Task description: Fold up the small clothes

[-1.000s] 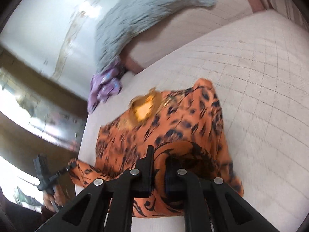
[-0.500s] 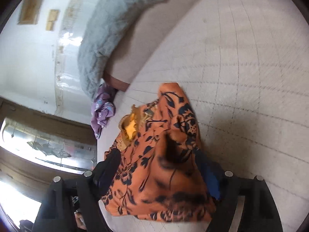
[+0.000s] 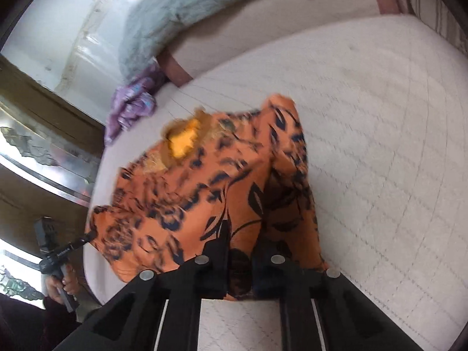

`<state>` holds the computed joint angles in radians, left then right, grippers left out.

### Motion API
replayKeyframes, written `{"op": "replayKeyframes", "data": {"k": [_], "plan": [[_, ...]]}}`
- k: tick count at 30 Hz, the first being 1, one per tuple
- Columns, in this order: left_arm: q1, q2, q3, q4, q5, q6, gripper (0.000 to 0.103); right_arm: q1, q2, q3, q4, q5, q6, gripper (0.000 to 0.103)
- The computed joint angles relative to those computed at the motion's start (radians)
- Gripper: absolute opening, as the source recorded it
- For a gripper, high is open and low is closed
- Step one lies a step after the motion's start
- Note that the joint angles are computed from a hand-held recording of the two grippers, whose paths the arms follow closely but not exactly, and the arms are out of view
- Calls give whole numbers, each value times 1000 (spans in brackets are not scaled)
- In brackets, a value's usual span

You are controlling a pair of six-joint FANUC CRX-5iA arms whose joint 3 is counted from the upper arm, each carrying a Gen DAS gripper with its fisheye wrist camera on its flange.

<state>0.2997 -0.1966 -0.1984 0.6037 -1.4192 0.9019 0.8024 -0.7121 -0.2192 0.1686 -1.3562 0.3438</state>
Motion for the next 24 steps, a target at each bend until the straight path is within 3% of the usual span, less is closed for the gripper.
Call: {"op": "replayKeyframes", "data": {"k": [4,9,16,20,22,23,24], "plan": [[-22,98,89,54,4,66,11,-239,66,67,-135,109,147,10],[-88,228,213,13,78,182,11,-464,191,97,-270,240,241,10],[-147,382,288,-49,168,365,11,-638,306,48,-441,379,270,10],[-141,405,241,13,266,473,11,-779,298,-27,-709,519,326,16],[-123,390,196,67,315,514,11,-754,252,-90,-656,617,247,27],[-115,381,175,98,328,509,11,-708,223,-128,-551,660,139,50],[-105,367,155,124,336,497,11,-678,195,-157,-472,687,59,80]]}}
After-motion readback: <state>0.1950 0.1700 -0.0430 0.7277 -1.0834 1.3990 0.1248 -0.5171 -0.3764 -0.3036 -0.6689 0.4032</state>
